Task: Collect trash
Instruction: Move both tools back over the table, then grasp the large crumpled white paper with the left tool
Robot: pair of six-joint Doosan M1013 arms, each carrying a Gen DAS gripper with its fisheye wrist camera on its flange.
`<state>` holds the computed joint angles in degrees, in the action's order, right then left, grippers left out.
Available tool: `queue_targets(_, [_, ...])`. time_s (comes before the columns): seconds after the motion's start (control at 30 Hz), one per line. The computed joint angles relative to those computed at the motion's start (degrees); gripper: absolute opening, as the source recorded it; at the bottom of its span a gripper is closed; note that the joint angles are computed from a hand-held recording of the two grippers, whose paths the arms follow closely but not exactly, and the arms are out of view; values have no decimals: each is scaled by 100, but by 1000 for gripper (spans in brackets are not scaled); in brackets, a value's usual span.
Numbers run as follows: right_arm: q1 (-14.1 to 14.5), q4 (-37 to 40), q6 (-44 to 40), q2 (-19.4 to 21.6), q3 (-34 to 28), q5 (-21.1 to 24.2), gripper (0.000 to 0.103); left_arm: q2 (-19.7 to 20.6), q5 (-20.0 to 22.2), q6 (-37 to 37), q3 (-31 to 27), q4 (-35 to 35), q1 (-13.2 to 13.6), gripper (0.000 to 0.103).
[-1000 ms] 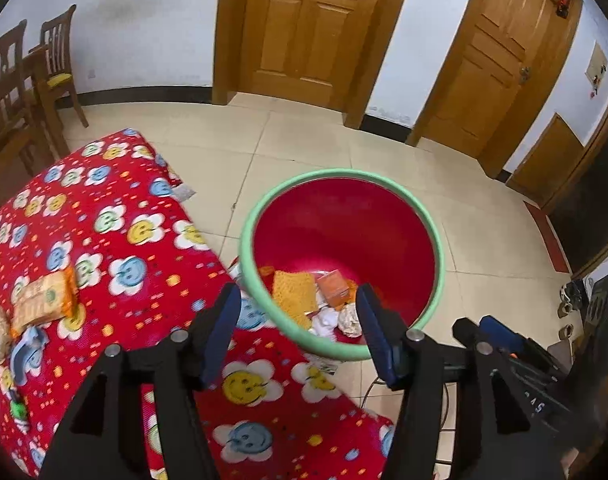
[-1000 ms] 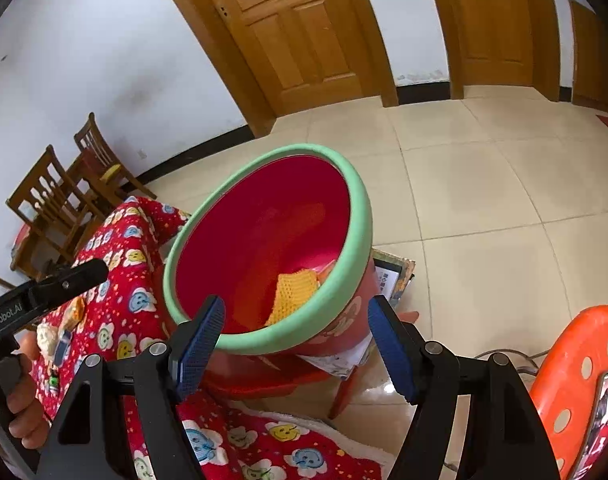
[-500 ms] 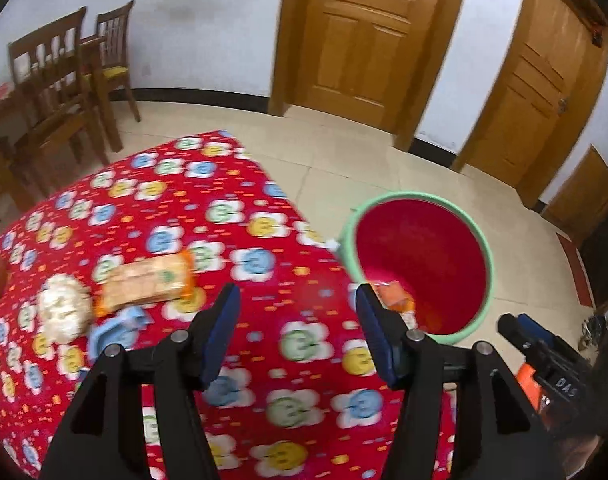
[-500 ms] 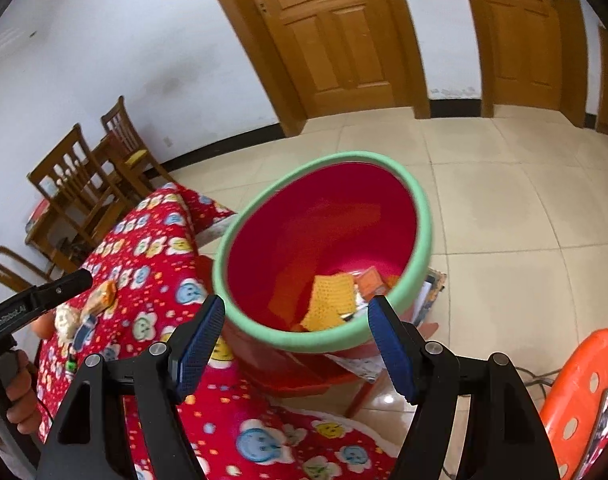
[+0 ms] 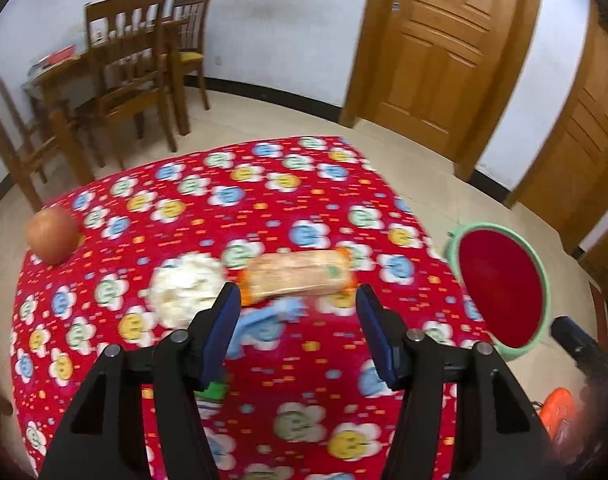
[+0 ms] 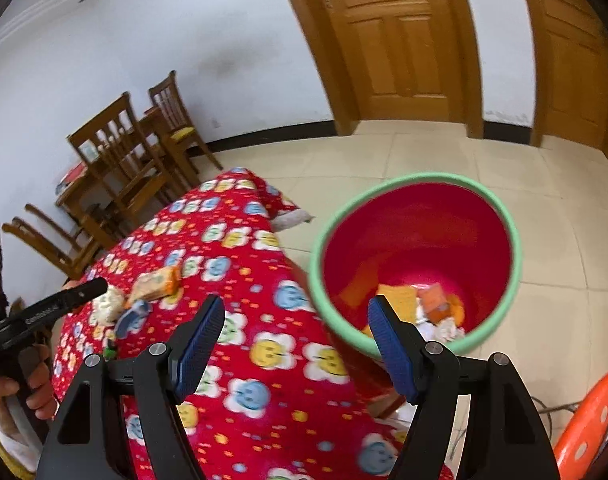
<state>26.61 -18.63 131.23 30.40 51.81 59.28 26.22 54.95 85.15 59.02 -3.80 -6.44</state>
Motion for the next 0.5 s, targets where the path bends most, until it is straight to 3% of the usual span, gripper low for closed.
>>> queue_targets(0.1, [56,24,-118,176,-259,82,75,20,23,-221,15,168,95,66])
queue_targets(0.5, [169,566,-755,1083,-1663,733,75,245,154,-561,-46,263,343,70])
